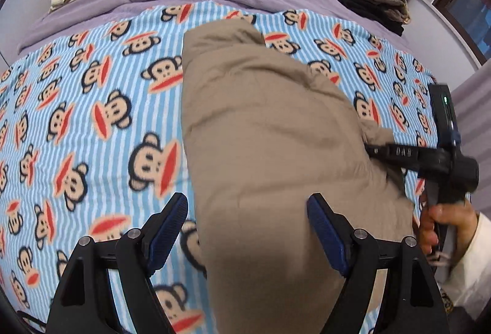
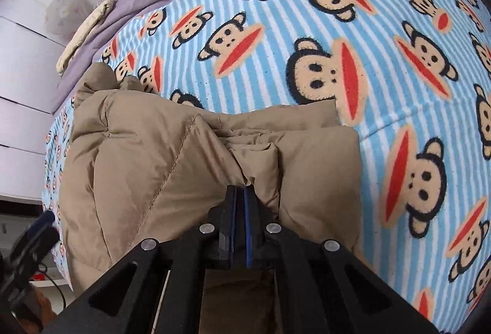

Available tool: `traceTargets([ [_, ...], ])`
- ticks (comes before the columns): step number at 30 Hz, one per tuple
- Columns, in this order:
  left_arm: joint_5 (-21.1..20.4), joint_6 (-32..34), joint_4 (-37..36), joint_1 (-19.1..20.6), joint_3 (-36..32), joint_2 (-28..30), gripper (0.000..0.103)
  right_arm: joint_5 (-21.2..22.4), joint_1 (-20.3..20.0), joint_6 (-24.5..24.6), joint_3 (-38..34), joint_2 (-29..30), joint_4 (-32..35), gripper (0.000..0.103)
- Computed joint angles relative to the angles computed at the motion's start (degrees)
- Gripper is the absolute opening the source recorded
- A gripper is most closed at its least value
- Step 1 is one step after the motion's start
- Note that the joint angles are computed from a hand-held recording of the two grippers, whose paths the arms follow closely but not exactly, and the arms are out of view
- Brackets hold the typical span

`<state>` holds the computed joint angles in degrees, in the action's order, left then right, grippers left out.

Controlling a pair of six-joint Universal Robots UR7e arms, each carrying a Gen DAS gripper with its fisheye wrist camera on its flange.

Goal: Fold large clothes
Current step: 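Open both tools and pull them back from the folded jacket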

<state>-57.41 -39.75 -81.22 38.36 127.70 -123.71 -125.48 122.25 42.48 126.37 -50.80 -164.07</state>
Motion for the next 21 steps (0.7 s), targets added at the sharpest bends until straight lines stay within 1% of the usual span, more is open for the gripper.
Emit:
traceTargets([
  [2, -1.15, -3.27, 2.87, -1.39, 2.10, -3.11, 0.087, -1.25, 0.28, -0.62, -0.13, 0.84, -0.15, 0.002],
  [4, -1.82, -5.22, 3.80, -1.82, 3.70, -4.96, 0.087, -2.33, 0.67, -0.97, -0.57, 1.50, 0.76, 0.002],
  [8, -1.74, -6.91, 5.88, -2.96, 3.72, -4.45, 0.087, -3.10, 1.47, -0.04, -1.43, 1.21, 3.96, 0.002],
  [10, -0.85, -7.08, 7.68, -4.12, 3.32, -3.77, 0.087, -2.82, 2.12, 1.94, -1.98, -0.05, 7.28, 0.002],
  [12, -0.68, -7.17, 8.52, -4.40, 3.02, -3.33, 0.087, -2.68, 3.30, 3.98, -2.71, -1.46, 11.27, 0.003],
  [14, -0.93, -7.86, 9.12, -4.40, 2.75, -3.30, 0.087, -2.32, 5.34, 6.26, -3.11, -3.29, 15.01, 0.008],
  [21, -1.44, -10.32, 11.94, -5.60, 2.00, -3.56, 0.087, 1.64, 14.48, 11.90, -1.37, -8.76, 22.68, 0.008],
])
